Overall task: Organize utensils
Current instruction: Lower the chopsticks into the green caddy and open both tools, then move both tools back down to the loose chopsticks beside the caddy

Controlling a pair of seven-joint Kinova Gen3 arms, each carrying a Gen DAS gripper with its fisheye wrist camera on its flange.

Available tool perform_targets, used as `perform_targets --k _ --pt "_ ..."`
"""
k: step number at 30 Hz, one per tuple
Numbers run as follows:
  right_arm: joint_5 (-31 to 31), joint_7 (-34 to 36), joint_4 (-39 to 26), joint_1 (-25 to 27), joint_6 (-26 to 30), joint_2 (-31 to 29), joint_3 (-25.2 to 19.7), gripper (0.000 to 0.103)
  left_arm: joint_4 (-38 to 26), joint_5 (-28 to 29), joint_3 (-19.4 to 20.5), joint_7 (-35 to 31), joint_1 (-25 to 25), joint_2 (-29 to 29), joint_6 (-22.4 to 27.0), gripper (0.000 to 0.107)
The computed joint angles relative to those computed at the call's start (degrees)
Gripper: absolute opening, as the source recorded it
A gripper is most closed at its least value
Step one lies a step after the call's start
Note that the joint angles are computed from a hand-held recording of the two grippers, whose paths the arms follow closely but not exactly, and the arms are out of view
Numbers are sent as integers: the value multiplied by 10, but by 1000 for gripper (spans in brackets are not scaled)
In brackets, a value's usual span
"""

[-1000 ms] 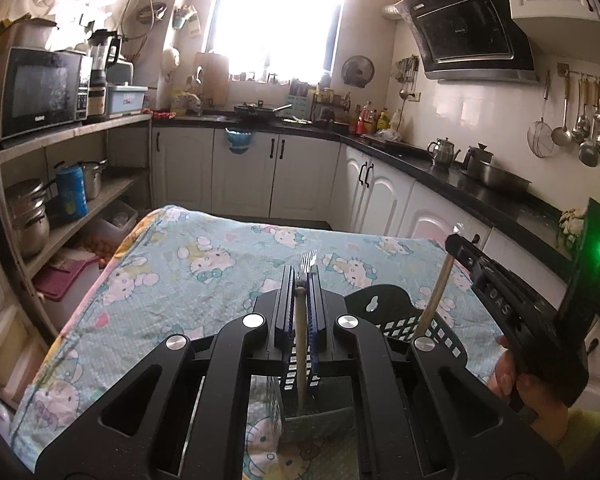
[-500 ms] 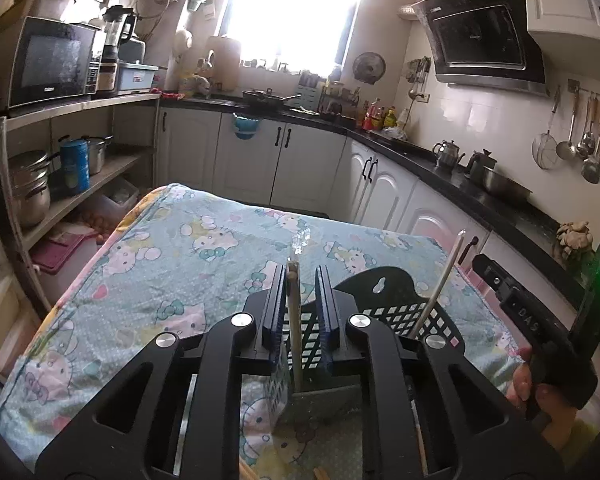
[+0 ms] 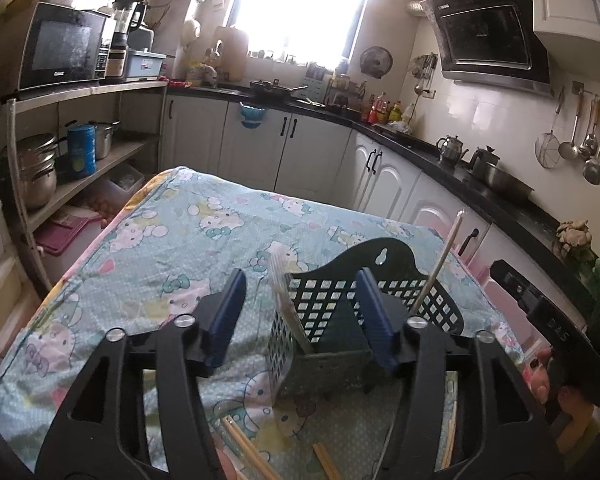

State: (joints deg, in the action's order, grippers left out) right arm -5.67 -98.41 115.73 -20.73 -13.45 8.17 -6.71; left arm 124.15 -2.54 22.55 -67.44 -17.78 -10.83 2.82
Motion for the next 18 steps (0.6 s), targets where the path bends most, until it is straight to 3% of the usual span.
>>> perform_targets --k 5,10,15,18 --pt "-18 18 18 -12 12 -15 7 56 10 6 -16 4 16 -12 6 64" --pt "1 2 30 0 27 -28 -6 58 28 14 -54 1 51 -31 4 76" --pt "-26 33 44 -14 38 -42 4 60 48 28 -81 -3 75 -52 6 82" --pt "-34 45 50 -15 46 -47 4 61 57 31 -78 -4 69 -62 12 84"
